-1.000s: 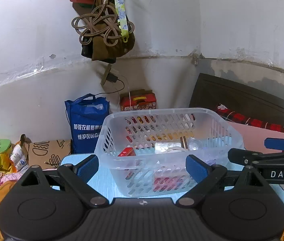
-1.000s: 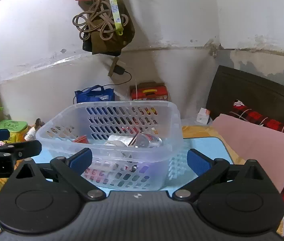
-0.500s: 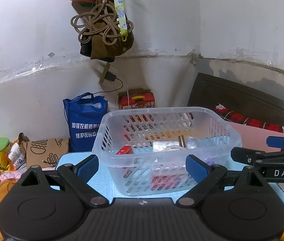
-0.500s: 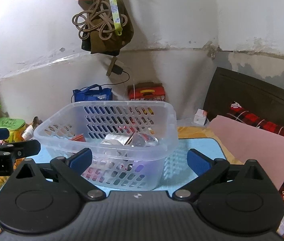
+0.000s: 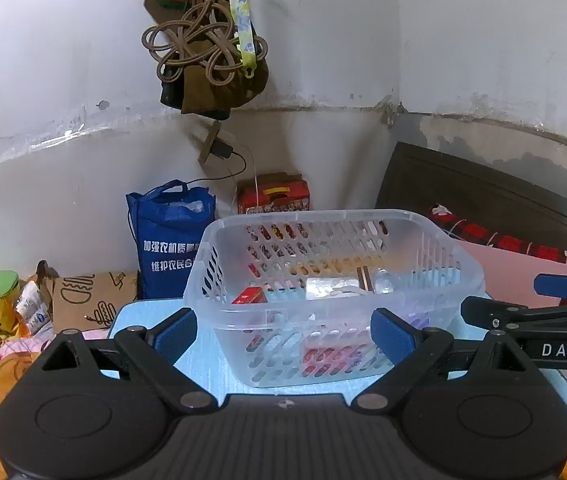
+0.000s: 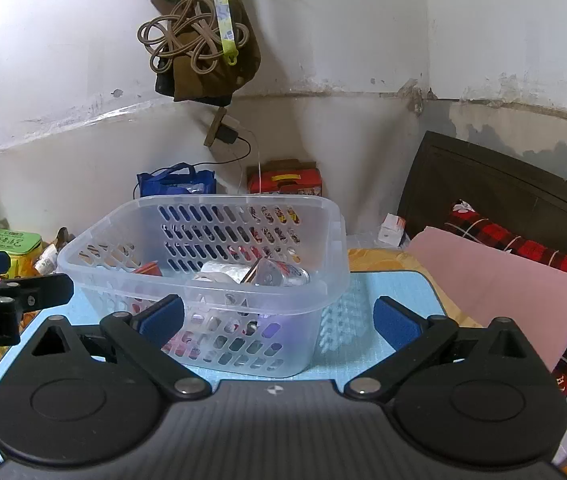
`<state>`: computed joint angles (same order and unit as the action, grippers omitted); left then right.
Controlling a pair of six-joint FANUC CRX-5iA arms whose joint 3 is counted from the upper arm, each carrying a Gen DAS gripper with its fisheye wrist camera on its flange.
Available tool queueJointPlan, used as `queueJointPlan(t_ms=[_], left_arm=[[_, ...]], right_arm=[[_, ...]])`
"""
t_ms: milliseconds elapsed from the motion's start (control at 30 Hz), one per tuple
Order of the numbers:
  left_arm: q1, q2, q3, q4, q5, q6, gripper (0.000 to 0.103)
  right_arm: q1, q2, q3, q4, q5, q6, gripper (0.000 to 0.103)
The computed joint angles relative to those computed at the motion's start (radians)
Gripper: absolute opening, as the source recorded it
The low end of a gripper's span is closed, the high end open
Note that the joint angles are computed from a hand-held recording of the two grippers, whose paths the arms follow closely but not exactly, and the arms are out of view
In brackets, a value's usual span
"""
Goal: Organize objects
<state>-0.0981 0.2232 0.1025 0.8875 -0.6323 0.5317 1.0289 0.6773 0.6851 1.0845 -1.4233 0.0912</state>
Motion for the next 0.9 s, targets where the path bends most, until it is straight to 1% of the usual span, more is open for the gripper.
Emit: queueJointPlan(t_ms=[367, 567, 900], left_arm=[[-0.003, 0.011, 0.015, -0.021, -0.017, 0.023, 0.095], [-0.013, 0.016, 0.024, -0.036, -0.013, 0.022, 0.095], [-0.019, 0.020, 0.025, -0.030, -0.011, 0.018, 0.095]], right_arm=[[-0.003, 0.003, -0.002, 0.001, 0.000, -0.001, 0.103], [-0.005, -0.002, -0.007, -0.003, 0.000, -0.003, 0.103], [-0.007, -0.009, -0.020, -0.006, 0.001, -0.005, 0.103]])
